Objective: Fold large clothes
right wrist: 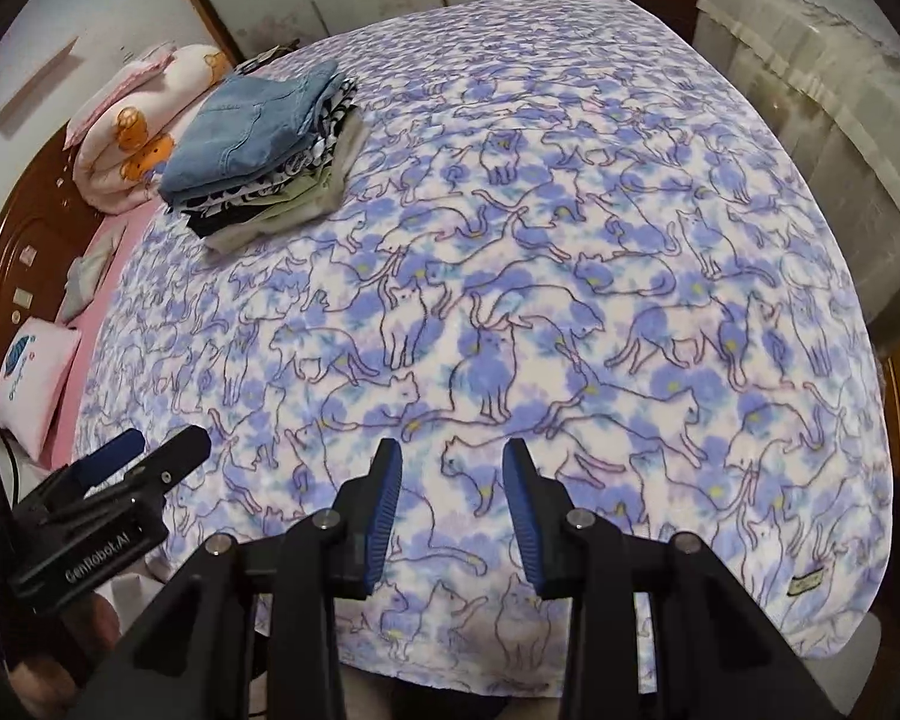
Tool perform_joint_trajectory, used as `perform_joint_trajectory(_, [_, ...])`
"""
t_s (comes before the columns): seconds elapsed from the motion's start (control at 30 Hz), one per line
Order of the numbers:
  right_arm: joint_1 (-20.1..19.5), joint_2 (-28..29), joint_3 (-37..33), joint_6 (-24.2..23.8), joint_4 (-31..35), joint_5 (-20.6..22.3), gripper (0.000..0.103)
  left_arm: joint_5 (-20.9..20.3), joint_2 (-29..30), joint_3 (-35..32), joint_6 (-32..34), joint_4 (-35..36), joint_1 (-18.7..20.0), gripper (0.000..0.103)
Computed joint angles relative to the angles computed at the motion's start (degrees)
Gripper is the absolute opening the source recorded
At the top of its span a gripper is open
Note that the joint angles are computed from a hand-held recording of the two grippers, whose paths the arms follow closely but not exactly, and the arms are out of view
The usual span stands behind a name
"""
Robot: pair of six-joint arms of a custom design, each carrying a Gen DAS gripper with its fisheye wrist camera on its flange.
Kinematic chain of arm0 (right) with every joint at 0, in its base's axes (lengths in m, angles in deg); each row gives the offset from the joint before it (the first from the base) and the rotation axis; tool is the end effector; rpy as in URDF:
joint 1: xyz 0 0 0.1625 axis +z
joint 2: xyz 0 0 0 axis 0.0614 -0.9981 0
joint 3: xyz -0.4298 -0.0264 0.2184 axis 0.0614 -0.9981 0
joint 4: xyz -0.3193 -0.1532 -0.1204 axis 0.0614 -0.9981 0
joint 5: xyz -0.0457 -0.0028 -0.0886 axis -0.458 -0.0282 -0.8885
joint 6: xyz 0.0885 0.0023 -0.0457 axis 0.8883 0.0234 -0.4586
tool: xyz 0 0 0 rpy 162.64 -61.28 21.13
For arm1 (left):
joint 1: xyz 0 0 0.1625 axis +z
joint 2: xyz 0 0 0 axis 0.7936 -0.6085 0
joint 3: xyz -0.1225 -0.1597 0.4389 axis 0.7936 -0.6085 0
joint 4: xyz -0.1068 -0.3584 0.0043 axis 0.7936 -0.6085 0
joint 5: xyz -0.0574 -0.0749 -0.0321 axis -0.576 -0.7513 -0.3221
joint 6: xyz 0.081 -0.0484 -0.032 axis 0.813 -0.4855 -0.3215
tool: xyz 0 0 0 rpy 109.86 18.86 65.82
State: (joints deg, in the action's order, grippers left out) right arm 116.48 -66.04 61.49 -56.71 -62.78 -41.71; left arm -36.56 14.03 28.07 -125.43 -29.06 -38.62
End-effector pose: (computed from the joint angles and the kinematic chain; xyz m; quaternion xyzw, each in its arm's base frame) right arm 0.2688 -0.3269 0.4826 0.0277 -0.9388 0.1911 0.2851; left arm -0.5417 -0.3282 0.1854 0.0858 0.9201 -0.2043 0.3230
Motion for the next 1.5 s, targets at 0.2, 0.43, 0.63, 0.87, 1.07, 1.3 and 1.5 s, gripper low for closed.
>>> perform_joint_trajectory(0.2, [0.0, -1.1, 0.5, 2.5, 2.4, -0.3, 0.036, -0.2, 1.2, -1.1, 3.6, -1.5, -0.6, 0.081])
perform_joint_trajectory(0.43, [1.4, -1.5, 1.3, 2.5, 2.5, -1.7, 0.060, -0.6, 2.1, -1.6, 4.9, -1.5, -1.2, 0.081])
perform_joint_trajectory(0.63, [1.2, -1.5, 1.5, 2.2, 2.8, -1.1, 0.060, -0.3, 2.4, -2.0, 5.9, -1.3, -1.5, 0.081])
perform_joint_trajectory(0.87, [1.1, -1.2, 1.7, 1.5, 2.5, -0.9, 0.060, -0.5, 2.5, -2.1, 5.5, -1.2, -1.5, 0.081])
perform_joint_trajectory(1.07, [0.6, -0.8, 1.5, 0.8, 2.7, 0.2, 0.060, -1.2, 2.3, -1.6, 4.6, -1.5, -1.2, 0.081])
perform_joint_trajectory(1.3, [0.7, -0.5, 1.3, 0.4, 2.6, 0.3, 0.060, -1.5, 2.0, -1.3, 4.7, -1.6, -1.0, 0.081])
perform_joint_trajectory(1.5, [0.6, -0.6, 1.4, 0.2, 2.5, 0.4, 0.060, -1.5, 2.1, -1.4, 4.5, -1.5, -1.0, 0.081])
